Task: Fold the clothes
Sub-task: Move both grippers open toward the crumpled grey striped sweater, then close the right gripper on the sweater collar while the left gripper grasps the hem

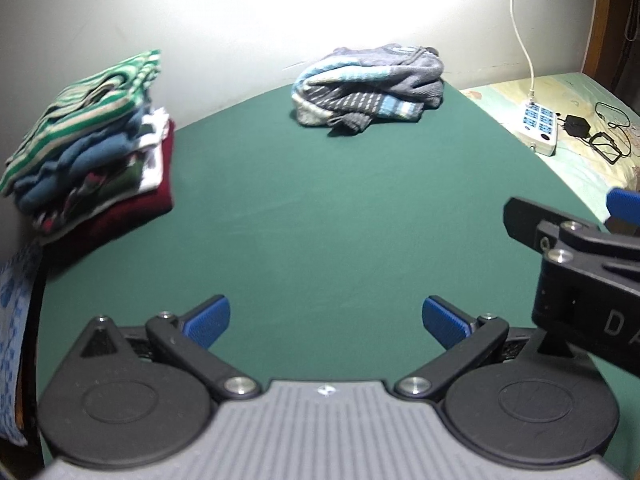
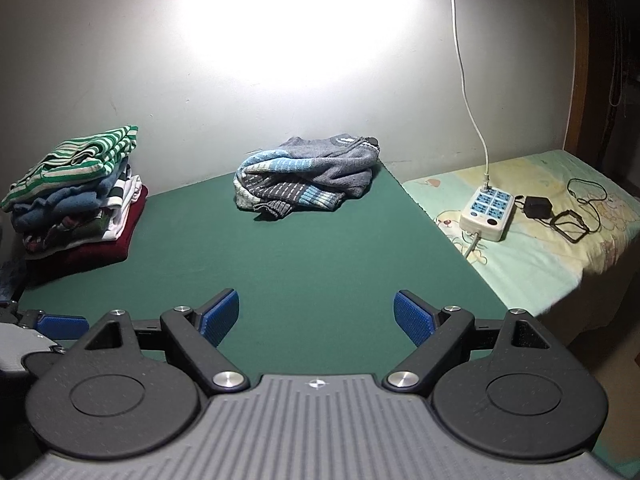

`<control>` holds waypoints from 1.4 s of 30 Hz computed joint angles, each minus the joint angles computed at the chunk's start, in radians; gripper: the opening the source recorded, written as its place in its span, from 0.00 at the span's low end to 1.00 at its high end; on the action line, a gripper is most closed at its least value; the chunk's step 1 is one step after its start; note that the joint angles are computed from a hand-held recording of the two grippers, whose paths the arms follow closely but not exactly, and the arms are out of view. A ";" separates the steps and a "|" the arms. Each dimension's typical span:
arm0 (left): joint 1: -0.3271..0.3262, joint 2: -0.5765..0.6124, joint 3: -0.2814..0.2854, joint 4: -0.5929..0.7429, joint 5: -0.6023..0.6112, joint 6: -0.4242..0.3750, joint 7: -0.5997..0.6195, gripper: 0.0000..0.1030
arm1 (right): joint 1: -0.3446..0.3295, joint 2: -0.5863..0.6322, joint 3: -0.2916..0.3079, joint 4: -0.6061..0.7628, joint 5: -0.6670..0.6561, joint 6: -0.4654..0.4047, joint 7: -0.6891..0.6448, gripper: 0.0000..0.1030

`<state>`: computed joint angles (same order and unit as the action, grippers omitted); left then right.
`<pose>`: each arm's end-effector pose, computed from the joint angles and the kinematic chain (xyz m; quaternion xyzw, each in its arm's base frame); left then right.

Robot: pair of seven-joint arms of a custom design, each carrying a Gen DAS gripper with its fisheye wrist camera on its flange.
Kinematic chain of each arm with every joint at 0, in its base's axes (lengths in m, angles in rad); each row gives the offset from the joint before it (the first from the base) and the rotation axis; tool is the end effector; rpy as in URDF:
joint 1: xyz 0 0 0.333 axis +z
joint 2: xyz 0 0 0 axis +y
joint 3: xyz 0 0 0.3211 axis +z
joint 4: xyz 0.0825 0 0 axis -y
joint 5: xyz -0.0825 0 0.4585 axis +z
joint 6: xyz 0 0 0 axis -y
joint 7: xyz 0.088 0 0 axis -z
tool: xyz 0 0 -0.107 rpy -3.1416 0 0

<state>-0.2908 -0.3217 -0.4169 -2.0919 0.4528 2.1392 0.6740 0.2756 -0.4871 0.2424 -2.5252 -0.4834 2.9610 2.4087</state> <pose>0.4326 -0.3721 0.5756 -0.6727 0.6706 -0.1624 0.2670 0.4223 0.2841 0.5104 -0.6725 0.5819 -0.2398 0.3894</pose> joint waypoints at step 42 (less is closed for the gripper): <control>-0.068 0.926 0.344 1.027 -0.007 -0.025 0.339 0.99 | 0.050 1.091 -0.210 1.224 0.400 -0.296 -0.552 0.82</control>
